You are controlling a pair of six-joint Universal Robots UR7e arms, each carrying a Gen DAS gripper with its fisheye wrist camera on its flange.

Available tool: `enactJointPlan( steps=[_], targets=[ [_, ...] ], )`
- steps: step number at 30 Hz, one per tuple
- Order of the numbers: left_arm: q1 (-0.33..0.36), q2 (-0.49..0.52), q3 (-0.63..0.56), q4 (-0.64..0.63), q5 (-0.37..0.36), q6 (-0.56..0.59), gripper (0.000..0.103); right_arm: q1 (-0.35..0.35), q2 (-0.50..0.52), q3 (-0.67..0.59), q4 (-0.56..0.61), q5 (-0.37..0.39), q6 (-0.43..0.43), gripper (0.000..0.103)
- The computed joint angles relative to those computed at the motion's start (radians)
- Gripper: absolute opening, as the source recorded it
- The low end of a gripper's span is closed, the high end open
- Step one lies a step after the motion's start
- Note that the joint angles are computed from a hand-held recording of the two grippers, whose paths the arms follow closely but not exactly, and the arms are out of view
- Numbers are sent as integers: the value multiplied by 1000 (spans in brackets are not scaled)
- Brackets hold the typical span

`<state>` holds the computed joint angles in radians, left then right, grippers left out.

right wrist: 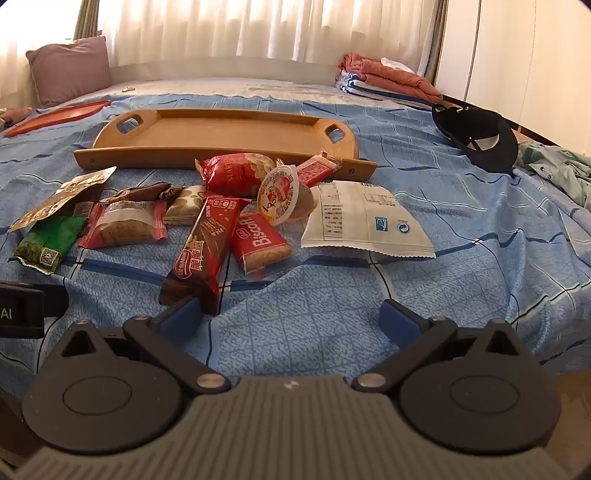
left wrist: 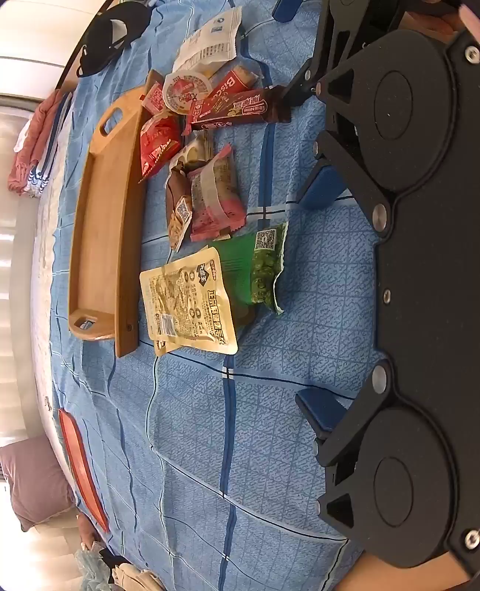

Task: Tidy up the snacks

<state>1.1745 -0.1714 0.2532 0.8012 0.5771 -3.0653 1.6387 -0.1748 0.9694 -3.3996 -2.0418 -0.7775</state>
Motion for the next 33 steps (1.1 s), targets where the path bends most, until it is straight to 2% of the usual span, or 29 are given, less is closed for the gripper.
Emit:
enactJointPlan(
  steps=[3, 11, 26, 27, 33],
  targets=[
    [0, -17, 34, -32, 3, 10, 103, 0, -1, -1, 10, -2, 8, 103],
    [0, 5, -14, 10, 2, -4, 103, 2, 2, -8, 17, -10, 3, 103],
    [2, -5, 11, -11, 1, 1, 103, 3, 3, -13, 24, -14, 4, 103],
    [2, 10, -19, 7, 0, -1, 103, 3, 3, -13, 24, -14, 4, 103],
    [1, 12, -22, 9, -1, -1, 103, 3, 1, -9, 24, -15, 5, 103]
  ],
)
